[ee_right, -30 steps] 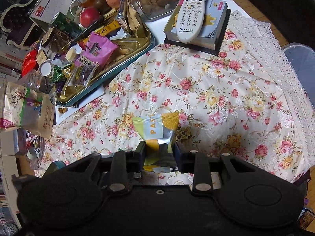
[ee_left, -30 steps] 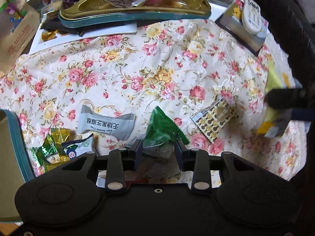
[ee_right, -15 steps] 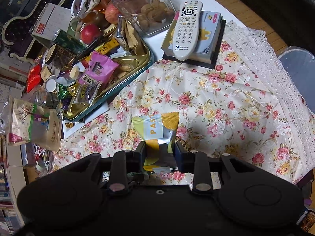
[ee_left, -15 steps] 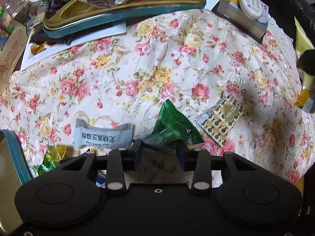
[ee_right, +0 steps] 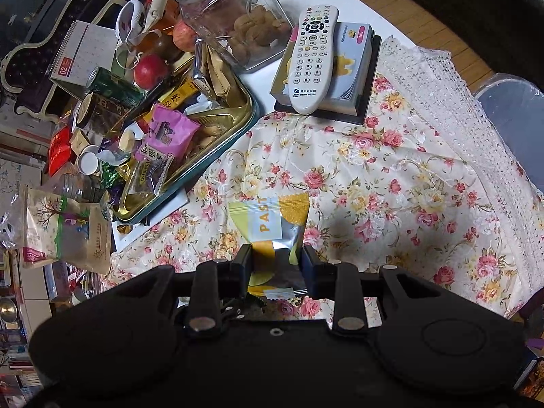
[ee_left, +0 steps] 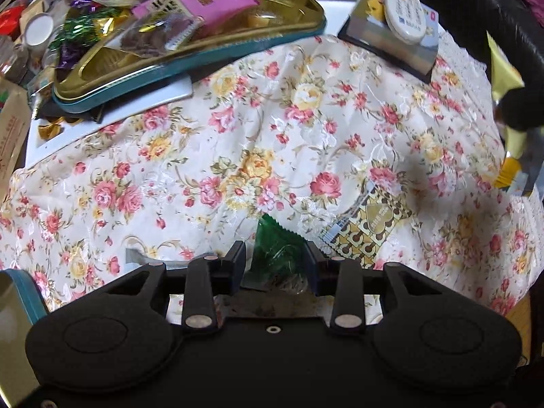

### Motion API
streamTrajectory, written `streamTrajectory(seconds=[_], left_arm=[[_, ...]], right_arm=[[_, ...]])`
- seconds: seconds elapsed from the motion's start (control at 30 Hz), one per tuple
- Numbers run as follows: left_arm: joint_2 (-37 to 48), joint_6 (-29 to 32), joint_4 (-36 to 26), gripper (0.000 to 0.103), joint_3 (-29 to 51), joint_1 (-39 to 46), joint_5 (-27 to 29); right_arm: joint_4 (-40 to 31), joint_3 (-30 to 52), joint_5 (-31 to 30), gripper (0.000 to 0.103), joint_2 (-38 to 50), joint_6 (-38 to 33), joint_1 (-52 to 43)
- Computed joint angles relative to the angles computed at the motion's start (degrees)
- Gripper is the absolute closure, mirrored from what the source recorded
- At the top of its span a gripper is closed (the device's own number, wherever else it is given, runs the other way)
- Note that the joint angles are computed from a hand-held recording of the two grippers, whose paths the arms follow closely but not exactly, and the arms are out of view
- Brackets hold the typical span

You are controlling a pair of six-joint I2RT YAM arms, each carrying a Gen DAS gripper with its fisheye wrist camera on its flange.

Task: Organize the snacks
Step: 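Lift the yellow packet with the right tool while the left tool lifts the green candy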

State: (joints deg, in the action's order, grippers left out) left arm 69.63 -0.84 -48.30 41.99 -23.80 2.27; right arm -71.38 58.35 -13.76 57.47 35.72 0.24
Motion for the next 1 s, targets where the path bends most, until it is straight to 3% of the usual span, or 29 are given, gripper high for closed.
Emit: streamTrajectory(seconds=[0.4, 0.63, 0.8, 1.0], left_arm=[[-3.1, 2.7, 1.8, 0.056, -3.6, -4.2, -1.6], [-4.4, 3.5, 1.4, 0.056, -4.2, 0.3, 3.3], [-2.9, 9.8, -0.9, 0.057, -2.5, 8.1, 13.7], [-3.2, 17.2, -2.2, 0.057, -2.7, 4.4, 10.7]], right_arm=[[-0.5, 0.2, -0.3, 0.07, 0.6, -0.6, 0.0], [-0.6, 0.5, -0.5, 0.07, 0.7, -0.9, 0.8], [-0.9, 0.4, -0.7, 0.07, 0.6, -1.5, 0.0], [-1.1, 0.5, -1.0, 0.07, 0.6, -1.7, 0.0]])
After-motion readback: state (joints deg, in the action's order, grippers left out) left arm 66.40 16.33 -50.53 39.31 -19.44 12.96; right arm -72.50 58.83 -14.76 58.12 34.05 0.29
